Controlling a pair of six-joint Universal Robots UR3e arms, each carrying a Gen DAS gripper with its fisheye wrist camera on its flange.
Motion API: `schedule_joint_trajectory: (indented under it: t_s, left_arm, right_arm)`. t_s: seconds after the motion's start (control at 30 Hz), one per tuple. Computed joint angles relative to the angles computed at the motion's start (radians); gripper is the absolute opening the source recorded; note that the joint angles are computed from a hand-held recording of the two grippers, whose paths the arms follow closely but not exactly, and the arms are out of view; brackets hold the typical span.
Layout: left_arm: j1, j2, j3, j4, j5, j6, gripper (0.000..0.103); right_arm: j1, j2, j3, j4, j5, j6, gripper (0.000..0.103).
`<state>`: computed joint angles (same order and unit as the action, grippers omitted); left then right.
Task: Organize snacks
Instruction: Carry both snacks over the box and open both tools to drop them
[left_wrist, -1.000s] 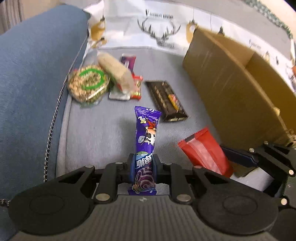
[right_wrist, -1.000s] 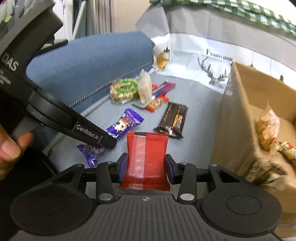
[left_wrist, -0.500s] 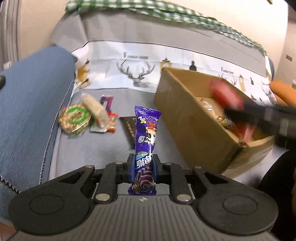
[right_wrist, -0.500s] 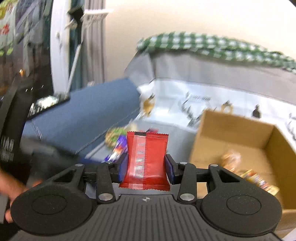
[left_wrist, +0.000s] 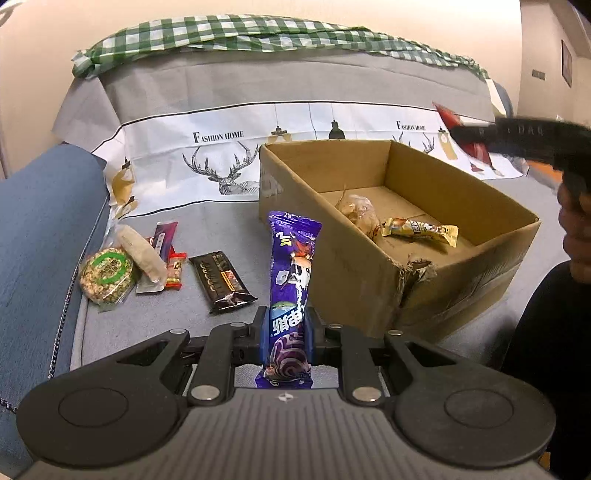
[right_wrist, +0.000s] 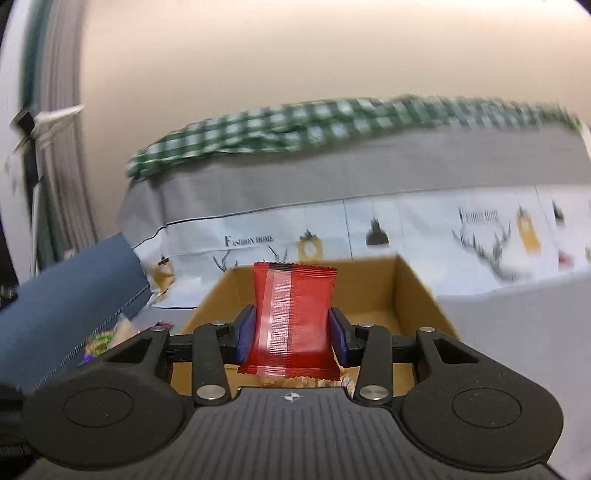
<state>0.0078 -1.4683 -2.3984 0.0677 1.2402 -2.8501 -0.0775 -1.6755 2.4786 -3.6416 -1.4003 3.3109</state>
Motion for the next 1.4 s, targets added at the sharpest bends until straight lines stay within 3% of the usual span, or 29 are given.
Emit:
schedule_joint_trajectory:
  t_s: [0.07, 0.37, 0.47, 0.67, 1.0, 1.3, 1.37, 1.4]
  left_arm:
    - [-0.012, -0.021, 0.009, 0.014, 0.015, -0.013, 0.02]
    - [-0.062, -0.058, 0.087, -0.036, 0.075, -0.119, 0.02]
    - [-0.115, -0.081, 0.144, -0.065, 0.139, -0.152, 0.02]
    - [-0.238, -0.174, 0.353, -0.118, 0.205, -0.199, 0.02]
    - [-0.383, -0.428, 0.828, -0.234, 0.234, -0.273, 0.02]
    - [-0.44, -0.6, 1.144, -0.354, 0.255, -0.286, 0.021]
    - [-0.445, -0.621, 1.196, -0.397, 0.265, -0.302, 0.03]
    - [-0.443, -0.624, 1.206, -0.412, 0.266, -0.313, 0.046]
  right_arm:
    - [0.003, 0.057, 0.004, -0.1, 0.007, 0.007, 0.043]
    - [0.069, 0.19, -0.061, -0.146, -0.022, -0.074, 0.043]
    - [0.062, 0.199, -0.074, -0.142, -0.006, -0.061, 0.043]
    - [0.009, 0.196, -0.057, -0.164, 0.046, 0.008, 0.043]
    - [-0.126, 0.195, -0.016, -0.192, 0.142, 0.18, 0.044]
    - [-0.14, 0.204, -0.006, -0.213, 0.153, 0.2, 0.044]
    - [-0.148, 0.2, -0.004, -0.205, 0.165, 0.205, 0.048]
    - [-0.15, 0.196, -0.008, -0.183, 0.174, 0.202, 0.055]
